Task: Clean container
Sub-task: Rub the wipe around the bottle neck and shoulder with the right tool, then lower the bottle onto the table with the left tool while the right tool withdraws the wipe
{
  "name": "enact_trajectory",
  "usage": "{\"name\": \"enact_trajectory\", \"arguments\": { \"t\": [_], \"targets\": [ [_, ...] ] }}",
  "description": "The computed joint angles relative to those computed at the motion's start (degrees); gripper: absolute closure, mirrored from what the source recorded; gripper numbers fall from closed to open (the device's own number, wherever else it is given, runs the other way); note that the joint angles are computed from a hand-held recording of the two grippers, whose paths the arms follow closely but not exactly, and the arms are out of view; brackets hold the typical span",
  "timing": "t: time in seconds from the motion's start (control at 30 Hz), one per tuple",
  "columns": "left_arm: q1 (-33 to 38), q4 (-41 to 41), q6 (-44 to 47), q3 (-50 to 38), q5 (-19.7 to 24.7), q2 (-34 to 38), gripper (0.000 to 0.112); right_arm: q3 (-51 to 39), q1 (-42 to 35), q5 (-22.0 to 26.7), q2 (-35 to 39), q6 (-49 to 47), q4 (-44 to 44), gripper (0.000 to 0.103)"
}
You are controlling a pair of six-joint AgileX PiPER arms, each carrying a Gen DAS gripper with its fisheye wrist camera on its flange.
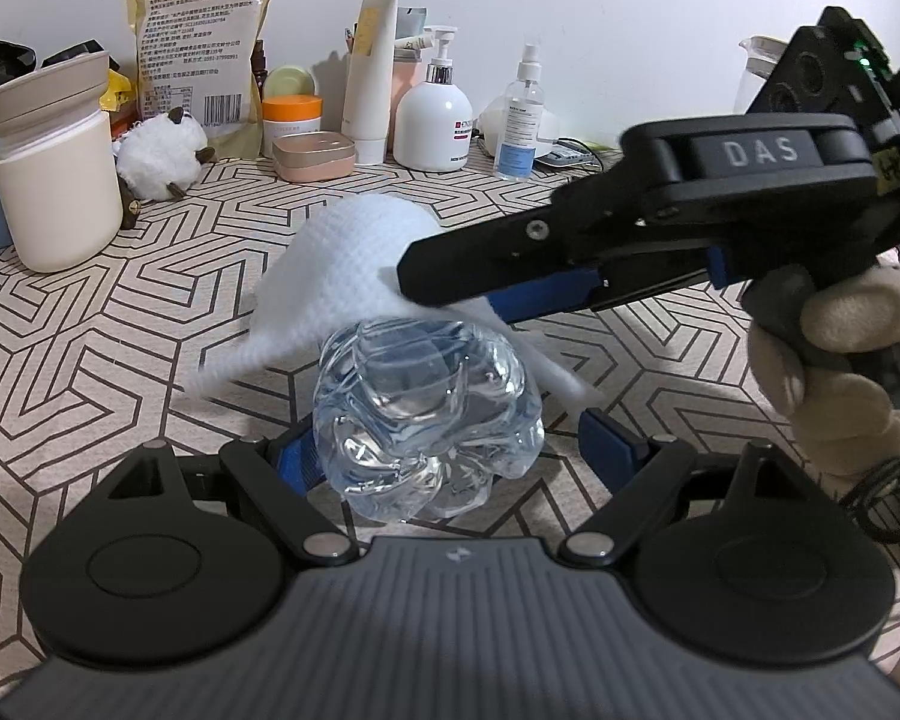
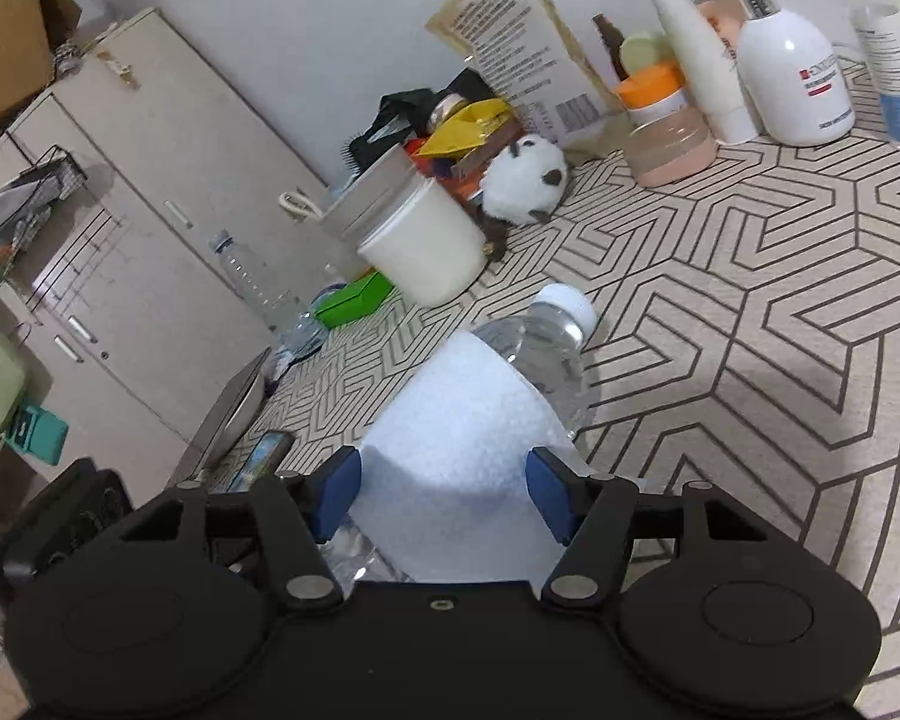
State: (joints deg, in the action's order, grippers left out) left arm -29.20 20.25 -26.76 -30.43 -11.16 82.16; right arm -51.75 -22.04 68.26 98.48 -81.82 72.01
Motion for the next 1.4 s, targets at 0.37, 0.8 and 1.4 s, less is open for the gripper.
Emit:
{"name": "enact_trajectory", "arguments": {
  "t": [0.37, 0.8, 1.4],
  "targets": [
    [-0.5, -1.2, 0.6, -0.1, 0.1, 0.0, 0.026, 9.2, 0.9, -6.7, -9.9, -10.2, 5.2, 0.057],
    [0.0, 0.7, -0.6, 0.3, 0.3, -0.5, 0.026, 12.7, -6.5, -6.8, -12.9, -10.3, 6.2, 0.084],
    [-1.0, -3.9, 3.3, 0.0, 0.5, -0.2, 0.025, 23.3, -20.6, -15.7, -26.3, -11.6, 3.9, 0.056]
  ]
}}
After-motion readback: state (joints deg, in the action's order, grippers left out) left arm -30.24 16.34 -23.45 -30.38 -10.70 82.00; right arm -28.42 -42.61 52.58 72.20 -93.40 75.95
